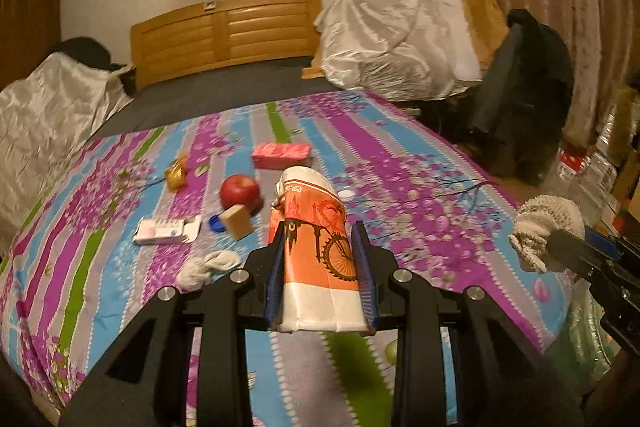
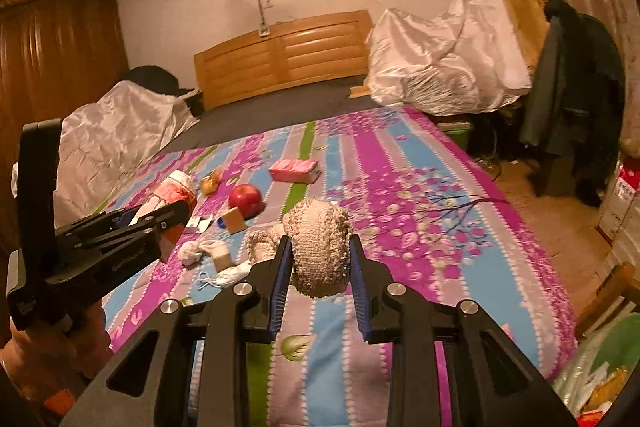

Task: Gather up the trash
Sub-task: 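Carry the orange cup and knit ball over to the green bin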

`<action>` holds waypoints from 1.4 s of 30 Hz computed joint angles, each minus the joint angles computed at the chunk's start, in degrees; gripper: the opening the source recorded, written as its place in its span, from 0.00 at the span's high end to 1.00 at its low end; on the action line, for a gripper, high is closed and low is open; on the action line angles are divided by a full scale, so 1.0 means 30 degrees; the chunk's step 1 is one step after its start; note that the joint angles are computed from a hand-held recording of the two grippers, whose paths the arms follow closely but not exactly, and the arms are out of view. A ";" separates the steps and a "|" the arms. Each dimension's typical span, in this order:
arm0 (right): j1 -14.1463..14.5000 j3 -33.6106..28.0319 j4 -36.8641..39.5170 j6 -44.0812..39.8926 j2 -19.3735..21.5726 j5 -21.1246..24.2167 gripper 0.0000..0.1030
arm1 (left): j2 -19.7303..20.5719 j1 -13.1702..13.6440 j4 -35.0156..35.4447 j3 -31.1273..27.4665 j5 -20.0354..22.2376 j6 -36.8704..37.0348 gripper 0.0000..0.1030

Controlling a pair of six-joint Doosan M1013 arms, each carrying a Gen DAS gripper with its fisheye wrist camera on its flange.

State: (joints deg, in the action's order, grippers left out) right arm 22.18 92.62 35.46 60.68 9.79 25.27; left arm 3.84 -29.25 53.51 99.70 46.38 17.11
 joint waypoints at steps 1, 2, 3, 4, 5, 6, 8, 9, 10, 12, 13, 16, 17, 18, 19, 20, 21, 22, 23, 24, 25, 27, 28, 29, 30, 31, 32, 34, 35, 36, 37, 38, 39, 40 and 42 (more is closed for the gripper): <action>-0.0070 0.0089 -0.0084 0.0142 -0.0098 -0.0170 0.71 | 0.0074 -0.0134 0.0080 -0.0148 -0.0089 0.0056 0.71; -0.0220 0.0257 -0.0030 0.0174 -0.0278 -0.0290 0.71 | 0.0140 -0.0219 0.0142 -0.0261 -0.0170 0.0103 0.71; -0.0289 0.0351 -0.0112 0.0323 -0.0386 -0.0393 0.71 | 0.0199 -0.0347 0.0234 -0.0376 -0.0214 0.0139 0.71; -0.0380 0.0502 -0.0351 0.0647 -0.0561 -0.0588 0.71 | 0.0281 -0.0458 0.0341 -0.0509 -0.0268 0.0204 0.71; -0.0462 0.0617 -0.0613 0.1009 -0.0717 -0.0750 0.71 | 0.0413 -0.0622 0.0500 -0.0700 -0.0372 0.0340 0.71; -0.0541 0.0702 -0.0774 0.1248 -0.0837 -0.0859 0.71 | 0.0485 -0.0712 0.0560 -0.0809 -0.0445 0.0451 0.71; -0.0831 0.0997 -0.1279 0.1915 -0.1220 -0.1210 0.71 | 0.0714 -0.0941 0.0594 -0.1134 -0.0762 0.0867 0.71; -0.0941 0.1039 -0.1540 0.2217 -0.1323 -0.1316 0.71 | 0.0854 -0.1041 0.0560 -0.1325 -0.0948 0.1132 0.71; -0.1090 0.1145 -0.1847 0.2573 -0.1490 -0.1466 0.71 | 0.0940 -0.1131 0.0577 -0.1442 -0.1060 0.1285 0.71; -0.1448 0.1408 -0.2739 0.3612 -0.1865 -0.1876 0.71 | 0.1236 -0.1376 0.0611 -0.1817 -0.1420 0.1741 0.71; -0.1655 0.1549 -0.3074 0.4045 -0.2054 -0.2004 0.71 | 0.1388 -0.1503 0.0612 -0.2001 -0.1623 0.1945 0.71; -0.2301 0.1998 -0.4940 0.6220 -0.2597 -0.2548 0.71 | 0.1888 -0.1846 0.0373 -0.2649 -0.2220 0.2657 0.71; -0.2512 0.2132 -0.5704 0.7063 -0.2771 -0.2669 0.71 | 0.2016 -0.1925 0.0289 -0.2823 -0.2384 0.2892 0.71; -0.2696 0.2265 -0.6466 0.7905 -0.2929 -0.2781 0.71 | 0.2201 -0.2033 0.0181 -0.3054 -0.2586 0.3221 0.71; -0.2947 0.2443 -0.7109 0.8645 -0.3129 -0.2877 0.71 | 0.2410 -0.2148 0.0057 -0.3316 -0.2784 0.3593 0.71; -0.3186 0.2587 -0.7630 0.9270 -0.3295 -0.2933 0.71 | 0.2545 -0.2273 -0.0025 -0.3482 -0.2972 0.3904 0.71; -0.3513 0.2803 -0.8693 1.0484 -0.3546 -0.3034 0.71 | 0.2702 -0.2367 -0.0141 -0.3670 -0.3141 0.4216 0.71; -0.3743 0.2955 -0.9227 1.1084 -0.3707 -0.3095 0.71 | 0.2854 -0.2432 -0.0292 -0.3853 -0.3301 0.4537 0.71; -0.3943 0.3100 -1.0069 1.2024 -0.3866 -0.3132 0.71 | 0.3052 -0.2555 -0.0476 -0.4102 -0.3494 0.4964 0.71; -0.4290 0.3270 -1.0783 1.2846 -0.4065 -0.3096 0.71 | 0.3214 -0.2646 -0.0674 -0.4314 -0.3633 0.5360 0.71; -0.4628 0.3439 -1.1668 1.3844 -0.4255 -0.3081 0.71 | 0.3456 -0.2768 -0.1026 -0.4616 -0.3832 0.5983 0.71; -0.5248 0.3683 -1.3126 1.5520 -0.4521 -0.3002 0.71 | 0.3788 -0.2944 -0.1411 -0.5008 -0.4030 0.6772 0.71; -0.5521 0.3776 -1.3497 1.5946 -0.4629 -0.2954 0.71 | 0.4008 -0.3071 -0.1698 -0.5273 -0.4169 0.7326 0.71; -0.5778 0.3868 -1.4164 1.6702 -0.4691 -0.2948 0.71 | 0.4123 -0.3129 -0.1933 -0.5418 -0.4289 0.7706 0.71; -0.6190 0.4003 -1.4649 1.7287 -0.4833 -0.2886 0.71 | 0.4280 -0.3236 -0.2209 -0.5617 -0.4414 0.8153 0.71; -0.6484 0.4086 -1.5229 1.7930 -0.4936 -0.2766 0.71 | 0.4406 -0.3349 -0.2431 -0.5766 -0.4548 0.8540 0.71; -0.6692 0.4207 -1.5798 1.8512 -0.5031 -0.2696 0.71 | 0.4556 -0.3477 -0.2725 -0.5939 -0.4724 0.9097 0.71; -0.7208 0.4378 -1.7342 2.0017 -0.5199 -0.2337 0.71 | 0.4893 -0.3721 -0.3306 -0.6361 -0.4891 1.0133 0.71; -0.7440 0.4436 -1.7816 2.0504 -0.5231 -0.2185 0.71 | 0.5028 -0.3815 -0.3652 -0.6529 -0.4987 1.0679 0.71; -0.7568 0.4575 -1.8276 2.0998 -0.5302 -0.2111 0.71 | 0.5169 -0.3896 -0.3930 -0.6699 -0.5043 1.1140 0.71; -0.7795 0.4677 -1.8421 2.1164 -0.5375 -0.2012 0.71 | 0.5328 -0.3987 -0.4185 -0.6894 -0.5080 1.1597 0.71; -0.7936 0.4736 -1.8521 2.1297 -0.5411 -0.1936 0.71 | 0.5499 -0.4098 -0.4591 -0.7087 -0.5171 1.2248 0.71; -0.8116 0.4854 -1.8705 2.1537 -0.5483 -0.1778 0.71 | 0.5650 -0.4192 -0.4990 -0.7274 -0.5217 1.2844 0.71; -0.8284 0.4926 -1.8833 2.1662 -0.5533 -0.1644 0.71 | 0.5766 -0.4266 -0.5320 -0.7408 -0.5252 1.3365 0.71; -0.8530 0.4990 -1.9281 2.1928 -0.5582 -0.1281 0.71 | 0.6122 -0.4427 -0.6479 -0.7861 -0.5235 1.4931 0.71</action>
State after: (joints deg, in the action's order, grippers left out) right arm -3.41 107.59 -22.39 126.46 -6.95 21.43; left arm 22.20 -42.53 34.07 76.11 30.68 61.90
